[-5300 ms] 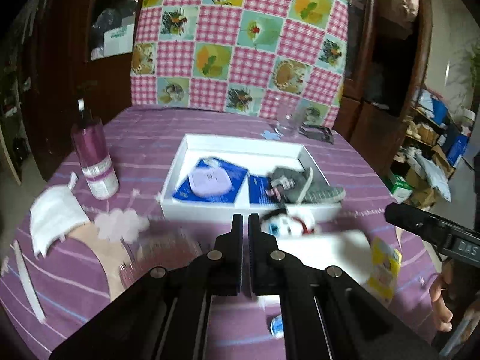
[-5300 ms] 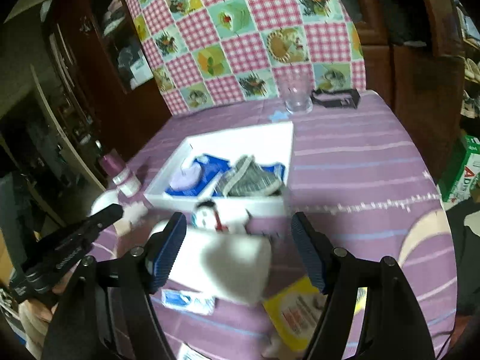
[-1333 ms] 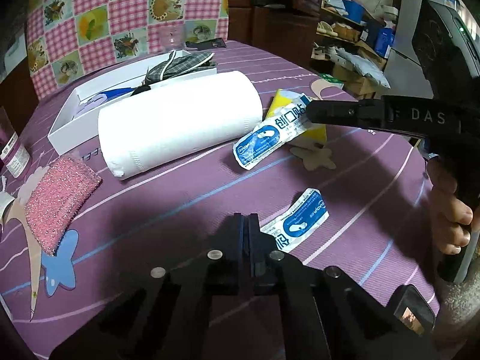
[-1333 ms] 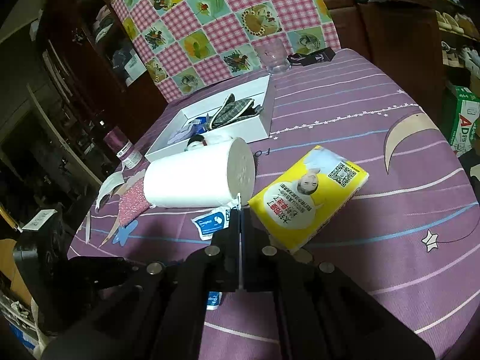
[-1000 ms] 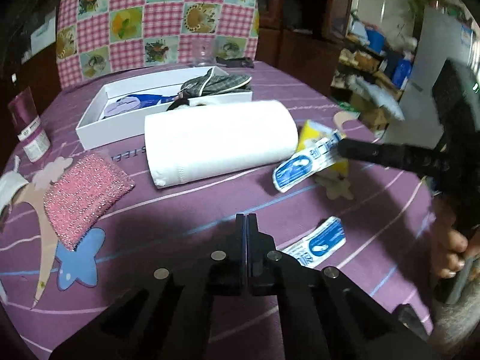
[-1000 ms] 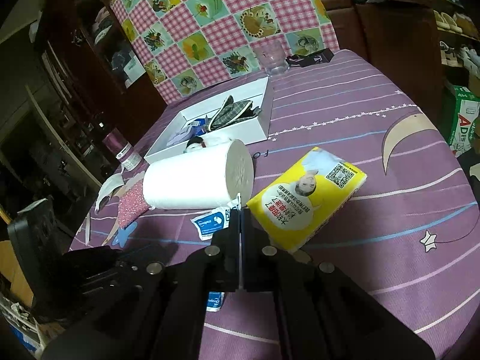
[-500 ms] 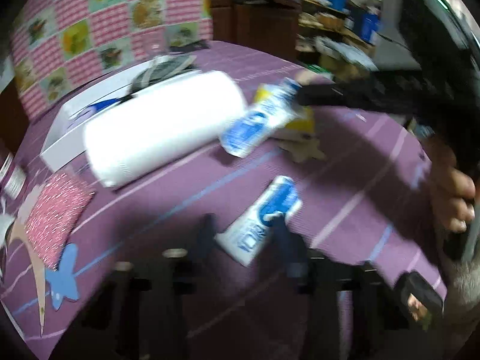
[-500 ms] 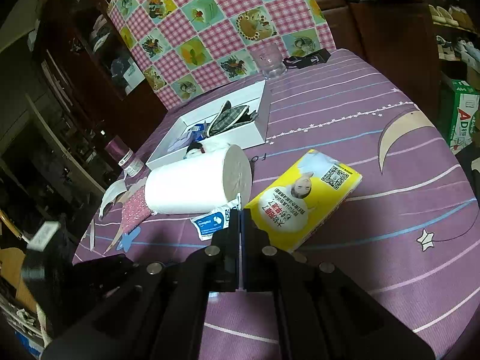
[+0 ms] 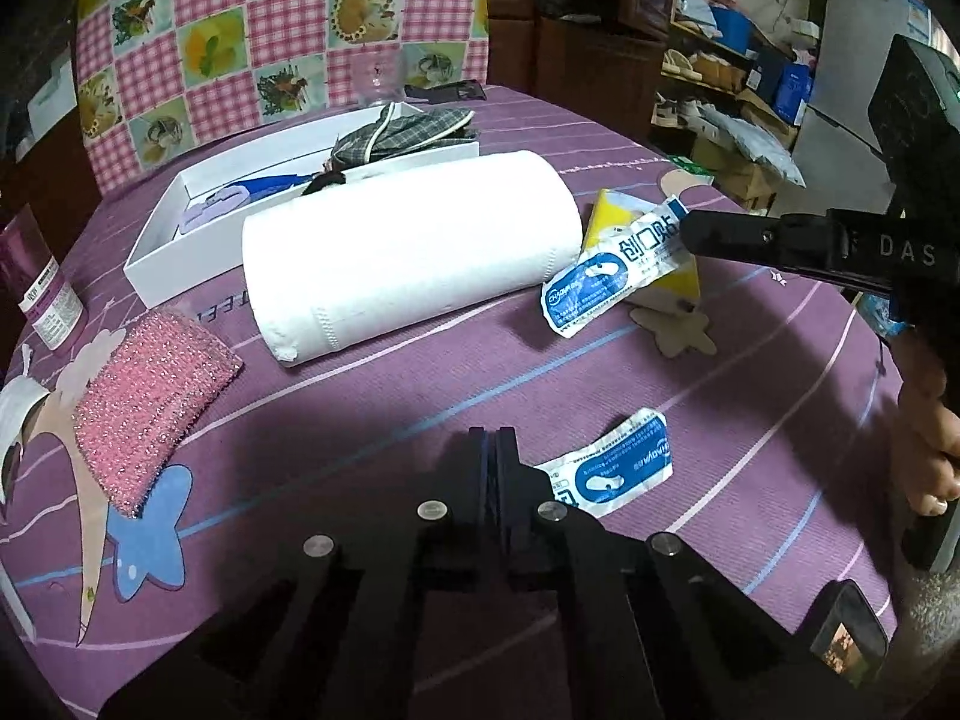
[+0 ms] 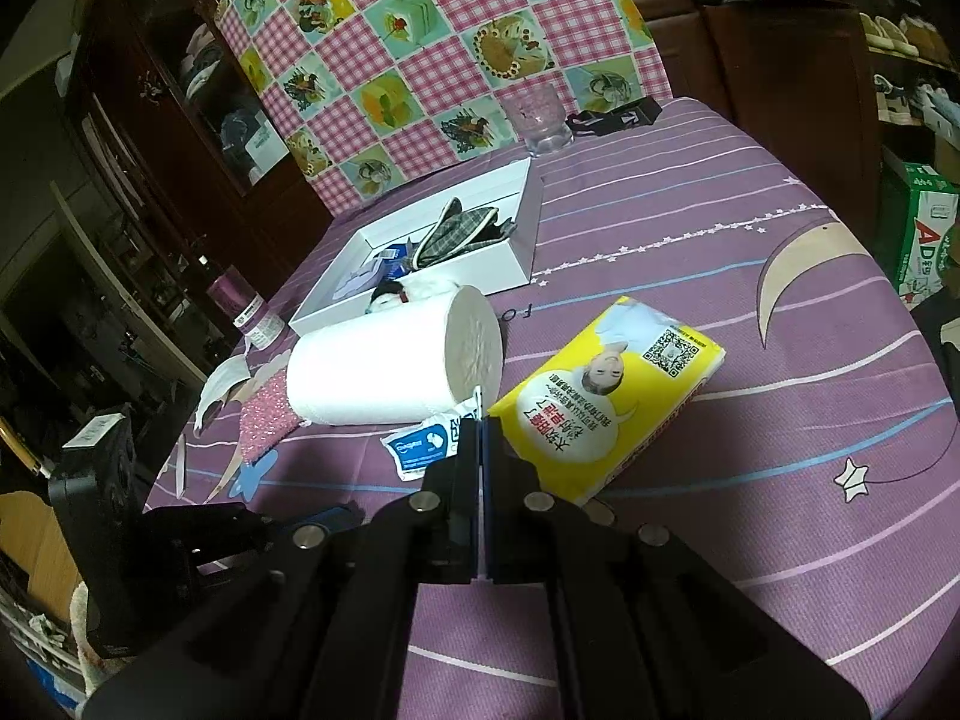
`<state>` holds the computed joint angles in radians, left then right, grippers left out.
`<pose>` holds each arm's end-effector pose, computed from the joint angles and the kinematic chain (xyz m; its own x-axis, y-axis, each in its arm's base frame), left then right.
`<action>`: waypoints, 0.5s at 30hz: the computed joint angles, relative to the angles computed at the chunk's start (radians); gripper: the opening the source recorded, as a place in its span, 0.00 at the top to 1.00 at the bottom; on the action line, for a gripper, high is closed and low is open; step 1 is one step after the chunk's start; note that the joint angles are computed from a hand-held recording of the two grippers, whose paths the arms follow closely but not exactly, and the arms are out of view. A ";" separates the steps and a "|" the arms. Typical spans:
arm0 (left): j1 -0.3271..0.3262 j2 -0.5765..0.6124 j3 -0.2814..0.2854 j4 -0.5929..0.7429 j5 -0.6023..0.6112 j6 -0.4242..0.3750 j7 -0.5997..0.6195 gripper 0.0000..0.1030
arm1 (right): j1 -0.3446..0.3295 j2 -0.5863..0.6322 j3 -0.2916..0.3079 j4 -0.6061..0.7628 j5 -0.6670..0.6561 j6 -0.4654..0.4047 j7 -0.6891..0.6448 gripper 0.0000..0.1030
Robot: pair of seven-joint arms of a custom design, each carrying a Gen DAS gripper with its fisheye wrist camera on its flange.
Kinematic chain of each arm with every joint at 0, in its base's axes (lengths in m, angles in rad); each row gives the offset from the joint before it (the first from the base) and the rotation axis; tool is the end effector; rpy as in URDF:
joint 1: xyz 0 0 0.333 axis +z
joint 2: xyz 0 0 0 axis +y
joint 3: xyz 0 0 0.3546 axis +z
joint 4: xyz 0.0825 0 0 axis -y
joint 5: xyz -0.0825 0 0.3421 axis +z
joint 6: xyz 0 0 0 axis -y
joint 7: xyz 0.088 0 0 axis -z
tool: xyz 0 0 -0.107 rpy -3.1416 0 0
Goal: Organize soft objects
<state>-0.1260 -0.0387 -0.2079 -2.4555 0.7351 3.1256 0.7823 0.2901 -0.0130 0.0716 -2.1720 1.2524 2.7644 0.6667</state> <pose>0.4316 -0.2119 0.4495 -0.2823 -0.9591 0.0188 -0.7296 0.2020 -0.6533 0.5056 0.1484 0.5053 0.3533 -0.8157 -0.4581 -0.7639 0.0311 -0.6445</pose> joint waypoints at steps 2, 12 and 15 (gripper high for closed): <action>0.003 0.000 -0.001 0.002 0.014 -0.001 -0.014 0.99 | 0.000 0.000 0.000 0.000 0.001 -0.001 -0.002 0.98; 0.060 -0.007 -0.009 0.021 0.254 0.033 -0.266 1.00 | 0.003 -0.001 0.001 0.001 0.007 0.002 -0.010 0.98; 0.061 -0.007 -0.004 0.027 0.288 0.030 -0.306 1.00 | 0.005 -0.002 0.002 0.001 0.005 0.004 -0.013 0.98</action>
<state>-0.0646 -0.0453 -0.2117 -2.4281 1.0230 3.1560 0.4763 0.2947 -0.0150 0.0738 -2.1706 1.2571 2.7689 0.6533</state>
